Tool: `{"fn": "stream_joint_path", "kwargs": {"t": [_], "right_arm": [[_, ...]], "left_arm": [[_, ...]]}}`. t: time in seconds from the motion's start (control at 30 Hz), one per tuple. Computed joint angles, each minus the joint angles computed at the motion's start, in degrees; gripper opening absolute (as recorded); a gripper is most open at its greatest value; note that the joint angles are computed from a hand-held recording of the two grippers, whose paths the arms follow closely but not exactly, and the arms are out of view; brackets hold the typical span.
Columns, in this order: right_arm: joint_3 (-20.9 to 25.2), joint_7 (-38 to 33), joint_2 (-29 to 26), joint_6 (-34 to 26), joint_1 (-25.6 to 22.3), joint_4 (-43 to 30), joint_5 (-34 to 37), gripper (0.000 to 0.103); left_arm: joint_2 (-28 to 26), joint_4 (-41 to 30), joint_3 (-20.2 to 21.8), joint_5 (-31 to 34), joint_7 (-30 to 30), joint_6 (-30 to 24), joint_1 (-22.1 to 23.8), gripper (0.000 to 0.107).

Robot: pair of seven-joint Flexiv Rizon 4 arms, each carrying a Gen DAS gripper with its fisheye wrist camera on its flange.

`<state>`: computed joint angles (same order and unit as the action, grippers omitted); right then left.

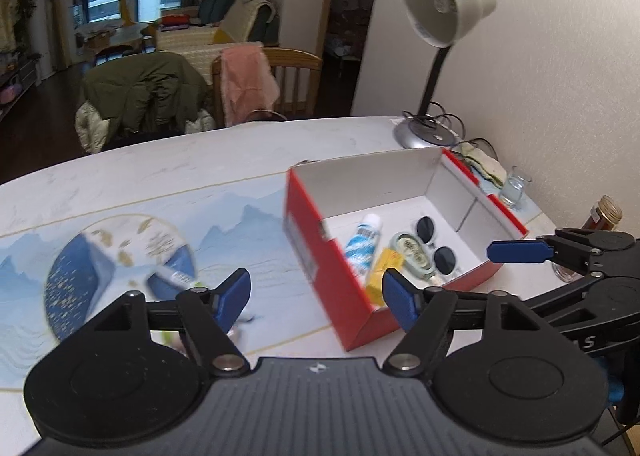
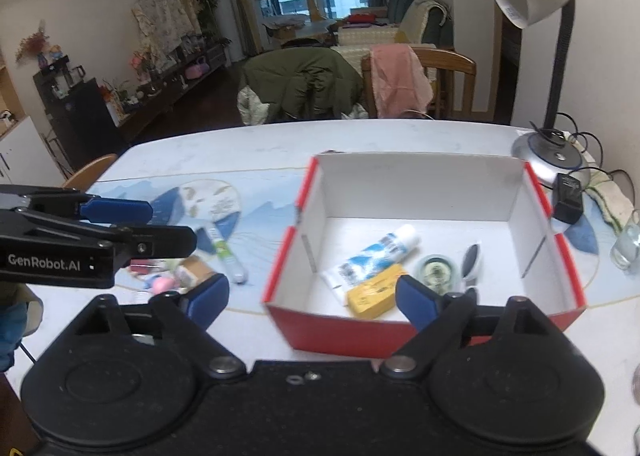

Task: Organize rigid objects
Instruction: 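Withdraw both tools from the box toward the remaining items, then grasp the red dragon keychain with the left tool while the right tool grasps the silver-capped jar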

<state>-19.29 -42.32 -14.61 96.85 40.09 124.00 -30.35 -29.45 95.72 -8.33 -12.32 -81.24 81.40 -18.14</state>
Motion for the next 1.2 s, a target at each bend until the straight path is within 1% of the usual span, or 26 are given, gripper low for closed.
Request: {"fn": "stream_joint_path", "kwargs": {"t": [0.1,0.13,0.2,0.3,0.37,0.43,0.47,0.5,0.53,0.57,0.6,0.63,0.73,0.83,0.93,1.0,1.07,1.13,1.2], "right_arm": [[-3.9,1.3,0.2,1.5,4.9,1.0,0.3,0.093],[-5.8,1.4,0.2,2.2,7.2,1.5,0.8,0.094],[-9.4,1.3,0.1,2.6,11.8,2.0,2.2,0.095],[-12.4,0.9,-0.6,2.7,16.5,2.0,4.5,0.097],[-12.8,0.3,-1.1,2.2,18.1,1.6,6.0,0.097],[-13.6,-0.1,-1.8,1.5,20.0,1.1,7.4,0.097],[-13.3,-0.3,-2.1,1.3,20.4,0.7,8.0,0.097],[-13.0,-0.3,-2.4,1.1,20.6,0.4,8.4,0.097],[-13.0,-0.2,-2.7,0.7,21.1,0.1,8.6,0.097],[-12.7,0.1,-3.0,0.4,21.1,-0.3,8.8,0.097],[-11.7,0.3,-3.4,0.2,20.6,-0.7,9.0,0.097],[-11.9,0.9,-3.7,-0.1,21.1,-1.0,8.9,0.097],[-12.1,2.5,-4.7,-0.9,21.8,-1.9,8.3,0.097],[-11.9,4.6,-6.0,-1.7,21.9,-3.0,7.4,0.097],[-10.4,6.5,-7.5,-3.2,20.8,-4.4,5.8,0.097],[-9.3,7.8,-8.5,-4.3,20.0,-5.5,4.5,0.097],[-6.7,8.6,-9.5,-5.5,18.0,-6.7,3.7,0.096],[-3.9,9.1,-10.4,-7.1,15.8,-8.2,3.0,0.095],[-1.7,9.6,-11.2,-8.4,14.2,-9.4,2.1,0.094]], "left_arm": [[2.3,4.7,-1.9,-1.3,1.6,2.2,2.8,0.073],[3.0,6.0,-2.0,-1.5,1.9,2.9,3.3,0.077],[4.1,8.5,-2.7,-2.2,2.7,4.3,4.7,0.082],[5.5,12.0,-5.4,-4.3,4.8,6.2,8.0,0.082],[6.2,13.9,-6.4,-5.2,6.0,7.5,9.5,0.085],[6.9,15.8,-8.1,-5.8,7.7,9.1,11.6,0.086],[7.2,16.7,-9.0,-6.2,8.5,9.9,12.6,0.086],[7.4,17.6,-10.1,-6.5,9.1,10.9,13.8,0.090],[7.7,18.7,-11.8,-7.0,9.8,11.9,15.5,0.099],[7.8,19.9,-14.0,-7.4,10.5,12.9,17.6,0.103],[7.8,21.1,-16.4,-7.6,11.0,14.2,19.9,0.103],[7.9,22.1,-18.2,-7.3,11.2,15.3,21.8,0.103],[7.7,24.2,-20.9,-5.0,10.3,17.6,25.6,0.103],[7.2,26.3,-21.5,-1.8,8.9,20.5,27.6,0.103],[6.7,28.1,-20.0,0.9,7.0,22.8,27.7,0.103],[6.4,29.0,-18.3,2.1,5.5,23.5,26.8,0.103],[5.9,30.0,-19.0,3.8,3.7,24.1,28.2,0.103],[5.1,31.0,-21.7,6.3,2.1,24.4,31.4,0.103],[4.6,31.5,-21.8,8.0,0.9,23.9,32.0,0.103]]}}
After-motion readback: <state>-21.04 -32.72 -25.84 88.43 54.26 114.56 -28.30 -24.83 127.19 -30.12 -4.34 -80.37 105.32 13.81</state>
